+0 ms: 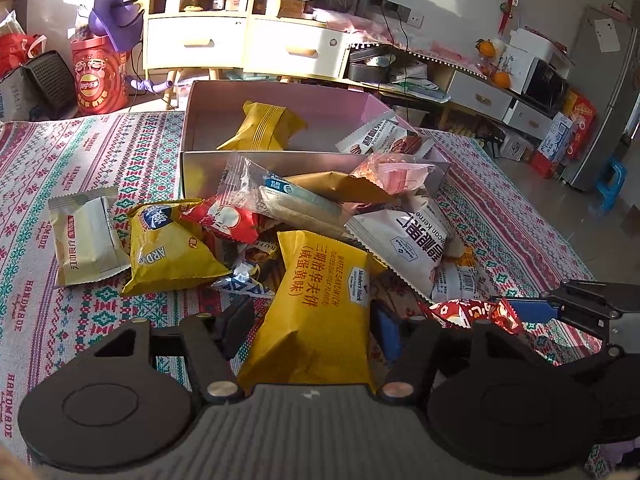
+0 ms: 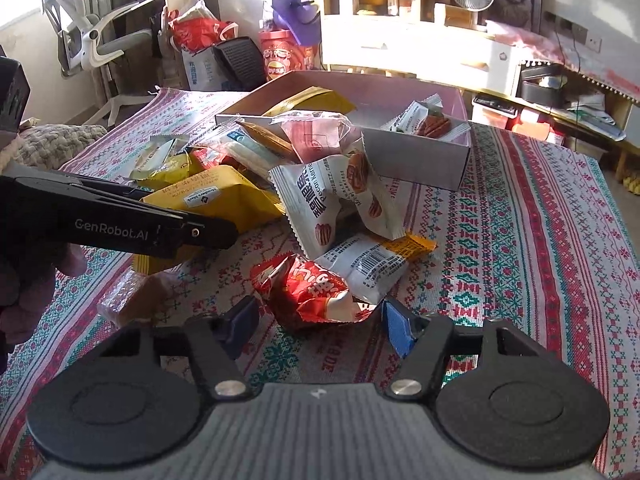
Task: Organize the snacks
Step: 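Grasp a yellow pastry bag with the left gripper while the right gripper grasps the red wrapper, then lower both held packets into the pink box and open both grippers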
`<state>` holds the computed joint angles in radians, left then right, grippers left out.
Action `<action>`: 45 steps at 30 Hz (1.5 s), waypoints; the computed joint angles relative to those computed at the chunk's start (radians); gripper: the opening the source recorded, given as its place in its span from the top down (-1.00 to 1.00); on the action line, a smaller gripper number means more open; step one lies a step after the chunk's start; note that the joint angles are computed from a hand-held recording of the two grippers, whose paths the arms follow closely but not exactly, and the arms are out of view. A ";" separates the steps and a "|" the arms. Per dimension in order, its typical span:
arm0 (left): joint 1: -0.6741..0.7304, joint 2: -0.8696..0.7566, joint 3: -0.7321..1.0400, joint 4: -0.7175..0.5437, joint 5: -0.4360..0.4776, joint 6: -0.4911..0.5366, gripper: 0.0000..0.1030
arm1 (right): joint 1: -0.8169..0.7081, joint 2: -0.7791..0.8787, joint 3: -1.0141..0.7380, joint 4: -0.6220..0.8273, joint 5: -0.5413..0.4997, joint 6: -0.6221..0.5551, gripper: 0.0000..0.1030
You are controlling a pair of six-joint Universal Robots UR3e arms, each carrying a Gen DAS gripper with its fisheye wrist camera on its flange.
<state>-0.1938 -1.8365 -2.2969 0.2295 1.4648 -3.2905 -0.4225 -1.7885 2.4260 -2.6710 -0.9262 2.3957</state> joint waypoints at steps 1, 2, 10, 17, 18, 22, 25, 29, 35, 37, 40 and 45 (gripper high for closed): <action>-0.001 0.000 0.003 -0.004 0.000 0.002 -0.27 | -0.001 0.003 -0.002 -0.001 0.001 0.001 -0.20; 0.000 0.001 0.005 -0.009 0.000 0.004 -0.22 | 0.001 0.004 -0.002 -0.005 0.000 0.006 -0.17; 0.014 0.029 0.000 -0.040 -0.035 0.018 0.00 | 0.004 -0.006 -0.019 0.035 -0.002 -0.008 -0.03; 0.024 0.066 -0.007 -0.082 -0.045 0.014 0.02 | -0.011 -0.025 -0.028 0.085 0.026 -0.037 0.22; 0.027 0.073 -0.009 -0.088 -0.049 0.013 0.02 | -0.013 -0.027 -0.030 0.092 0.030 -0.041 0.24; 0.032 0.104 -0.020 -0.115 -0.065 0.015 0.04 | -0.023 -0.039 -0.031 0.113 0.051 -0.052 0.26; 0.031 0.133 -0.024 -0.143 -0.071 0.022 0.04 | -0.034 -0.064 -0.032 0.147 0.076 -0.068 0.27; 0.027 0.166 -0.024 -0.180 -0.073 0.023 0.05 | -0.043 -0.088 -0.037 0.173 0.103 -0.076 0.27; 0.049 0.239 -0.015 -0.261 -0.124 0.012 0.06 | -0.055 -0.086 -0.060 0.163 0.132 -0.044 0.27; 0.043 0.253 -0.012 -0.262 -0.121 0.012 0.06 | -0.054 -0.071 -0.072 0.137 0.134 -0.015 0.27; 0.045 0.269 -0.003 -0.265 -0.131 0.005 0.06 | -0.053 -0.033 -0.096 0.084 0.137 0.034 0.27; 0.050 0.268 0.033 -0.260 -0.122 -0.020 0.06 | -0.026 0.060 -0.158 -0.025 0.120 0.135 0.27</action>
